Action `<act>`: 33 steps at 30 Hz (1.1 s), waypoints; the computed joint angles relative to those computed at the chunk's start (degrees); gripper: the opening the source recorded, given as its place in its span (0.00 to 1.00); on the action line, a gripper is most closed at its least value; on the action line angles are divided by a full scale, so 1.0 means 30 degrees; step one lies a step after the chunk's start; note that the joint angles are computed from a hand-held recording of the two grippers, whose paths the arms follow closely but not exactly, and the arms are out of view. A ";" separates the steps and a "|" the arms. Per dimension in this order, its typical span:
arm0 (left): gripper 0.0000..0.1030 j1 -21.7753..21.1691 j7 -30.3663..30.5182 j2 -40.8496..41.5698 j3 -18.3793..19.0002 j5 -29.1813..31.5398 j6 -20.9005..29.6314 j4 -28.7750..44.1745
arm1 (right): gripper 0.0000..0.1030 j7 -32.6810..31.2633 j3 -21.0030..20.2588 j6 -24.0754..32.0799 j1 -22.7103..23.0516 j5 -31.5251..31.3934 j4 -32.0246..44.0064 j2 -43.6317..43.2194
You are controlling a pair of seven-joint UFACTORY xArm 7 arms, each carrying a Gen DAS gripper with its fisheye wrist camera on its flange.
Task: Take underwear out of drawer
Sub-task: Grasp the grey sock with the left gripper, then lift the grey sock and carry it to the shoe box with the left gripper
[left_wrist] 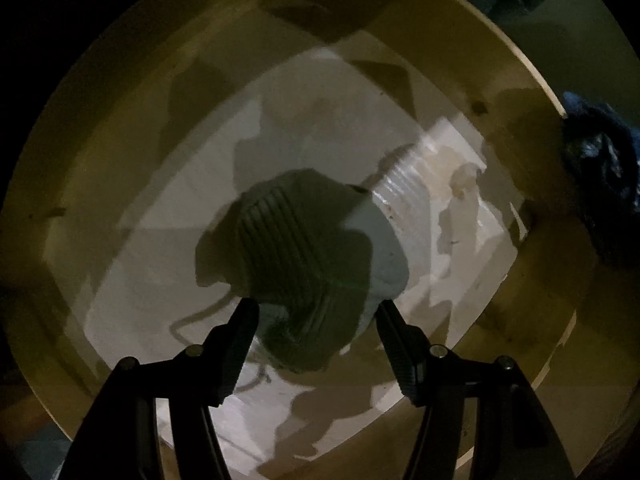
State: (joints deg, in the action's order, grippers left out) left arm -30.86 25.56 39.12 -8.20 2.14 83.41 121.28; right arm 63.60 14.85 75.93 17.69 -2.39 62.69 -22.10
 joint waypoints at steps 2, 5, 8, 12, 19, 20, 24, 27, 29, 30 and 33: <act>0.61 0.0128 -0.0150 0.0305 -0.0028 -0.0287 0.0302 0.0543 | 0.23 -0.0066 -0.0030 -0.0006 0.0017 0.0029 -0.0028 -0.0019; 0.45 0.0342 -0.0284 0.0330 -0.0003 -0.0564 0.0281 0.0745 | 0.23 -0.0214 -0.0096 -0.0050 0.0030 0.0121 -0.0118 -0.0081; 0.31 0.0518 -0.0431 0.0137 0.0020 -0.0723 0.0226 0.0624 | 0.24 -0.0369 -0.0121 -0.0022 0.0016 0.0158 -0.0155 -0.0113; 0.28 0.0677 -0.0547 -0.0426 0.0030 -0.0703 0.0106 0.0009 | 0.24 -0.0468 -0.0127 -0.0101 -0.0007 0.0188 -0.0202 -0.0086; 0.27 0.1204 -0.0666 -0.2186 -0.0159 -0.1098 -0.0443 -0.1726 | 0.24 -0.0573 -0.0098 -0.0070 -0.0005 0.0153 -0.0187 0.0014; 0.27 0.1335 -0.0663 -0.2403 -0.0184 -0.1190 -0.0392 -0.1868 | 0.24 -0.0584 -0.0099 -0.0048 -0.0009 0.0134 -0.0169 0.0044; 0.27 0.1682 -0.0749 -0.4957 -0.0362 -0.1426 -0.1616 -0.5189 | 0.24 -0.0630 -0.0097 -0.0062 0.0002 0.0110 -0.0171 0.0113; 0.27 0.1943 -0.1067 -0.6229 -0.0465 -0.1586 -0.2351 -0.6667 | 0.24 -0.0651 -0.0054 -0.0054 0.0040 0.0032 0.0011 0.0341; 0.27 0.2164 -0.1356 -0.6998 -0.0469 -0.1707 -0.2866 -0.7511 | 0.24 -0.0679 -0.0047 -0.0007 0.0071 -0.0028 0.0089 0.0439; 0.27 0.2297 -0.1495 -0.7529 -0.0448 -0.1727 -0.3231 -0.8128 | 0.24 -0.0686 -0.0043 0.0037 0.0084 -0.0068 0.0124 0.0471; 0.27 0.2527 -0.2001 -0.8357 -0.0493 -0.1834 -0.3800 -0.8995 | 0.24 -0.0550 0.0039 0.0320 0.0125 -0.0202 0.0367 0.0659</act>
